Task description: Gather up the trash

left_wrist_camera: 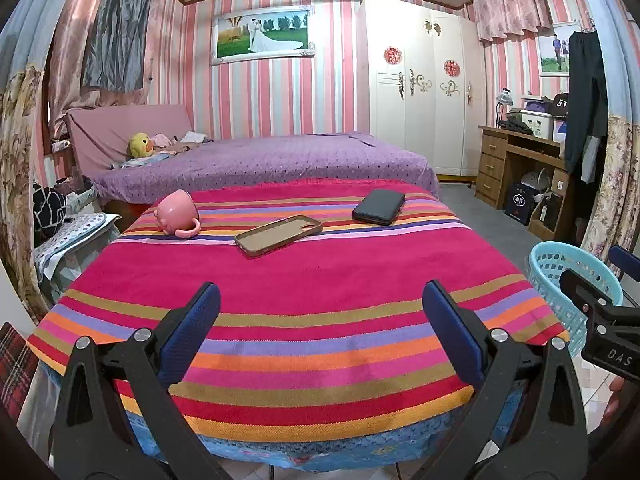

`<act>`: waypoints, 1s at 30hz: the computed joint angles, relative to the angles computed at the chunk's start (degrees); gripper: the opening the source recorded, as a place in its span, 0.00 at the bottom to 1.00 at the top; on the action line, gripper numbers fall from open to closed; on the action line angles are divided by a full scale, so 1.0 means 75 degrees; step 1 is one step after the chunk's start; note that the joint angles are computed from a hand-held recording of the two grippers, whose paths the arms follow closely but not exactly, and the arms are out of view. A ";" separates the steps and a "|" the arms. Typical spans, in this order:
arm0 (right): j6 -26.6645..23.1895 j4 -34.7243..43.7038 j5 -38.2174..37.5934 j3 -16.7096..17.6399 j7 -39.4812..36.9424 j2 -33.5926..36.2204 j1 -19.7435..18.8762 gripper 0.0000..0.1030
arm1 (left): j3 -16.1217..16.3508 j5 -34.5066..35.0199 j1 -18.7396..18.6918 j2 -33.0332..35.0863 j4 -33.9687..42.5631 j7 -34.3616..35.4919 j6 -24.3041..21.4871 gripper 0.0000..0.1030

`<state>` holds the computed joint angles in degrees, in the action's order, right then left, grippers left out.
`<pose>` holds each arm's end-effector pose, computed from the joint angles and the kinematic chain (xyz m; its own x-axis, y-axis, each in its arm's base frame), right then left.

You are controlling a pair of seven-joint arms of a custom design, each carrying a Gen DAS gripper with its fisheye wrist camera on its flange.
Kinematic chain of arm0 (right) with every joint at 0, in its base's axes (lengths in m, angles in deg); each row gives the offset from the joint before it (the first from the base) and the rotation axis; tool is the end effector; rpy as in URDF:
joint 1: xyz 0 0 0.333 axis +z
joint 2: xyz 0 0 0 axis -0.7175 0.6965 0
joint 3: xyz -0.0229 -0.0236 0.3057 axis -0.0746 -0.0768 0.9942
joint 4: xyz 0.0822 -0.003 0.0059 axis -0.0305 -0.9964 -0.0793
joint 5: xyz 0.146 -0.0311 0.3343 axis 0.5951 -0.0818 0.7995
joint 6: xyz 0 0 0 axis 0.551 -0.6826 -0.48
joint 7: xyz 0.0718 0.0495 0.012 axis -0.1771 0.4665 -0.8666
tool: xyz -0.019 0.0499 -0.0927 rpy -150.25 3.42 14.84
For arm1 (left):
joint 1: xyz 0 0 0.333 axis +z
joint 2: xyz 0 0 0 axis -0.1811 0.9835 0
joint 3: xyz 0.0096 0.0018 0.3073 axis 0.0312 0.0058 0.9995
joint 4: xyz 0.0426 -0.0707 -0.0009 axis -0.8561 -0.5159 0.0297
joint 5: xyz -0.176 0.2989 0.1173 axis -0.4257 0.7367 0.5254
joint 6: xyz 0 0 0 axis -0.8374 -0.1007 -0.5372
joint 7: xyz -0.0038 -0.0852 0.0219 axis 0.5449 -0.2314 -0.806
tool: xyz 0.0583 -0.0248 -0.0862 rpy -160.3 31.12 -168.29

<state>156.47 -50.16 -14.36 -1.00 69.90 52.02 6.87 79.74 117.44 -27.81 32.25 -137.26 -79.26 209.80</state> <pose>0.6832 0.1773 0.4389 -0.0699 -0.9955 0.0642 -0.3358 -0.0372 -0.9412 0.6912 -0.1970 0.4529 -0.0324 -0.9994 -0.0119 -0.3800 0.0234 -0.9247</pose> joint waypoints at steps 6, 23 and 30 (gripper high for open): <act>0.0080 -0.0023 0.0072 0.0079 -0.0130 -0.0016 -0.0027 0.96 | 0.0021 0.0153 -0.0024 0.0069 0.0106 -0.0131 -0.0015 0.95; 0.0173 -0.0038 0.0362 0.0109 -0.0368 0.0002 0.0011 0.96 | 0.0027 0.0060 -0.0063 0.0063 0.0075 -0.0048 -0.0018 0.95; 0.0171 -0.0020 0.0465 0.0138 -0.0465 0.0011 0.0002 0.96 | -0.0010 0.0078 -0.0079 0.0015 0.0054 -0.0066 -0.0083 0.95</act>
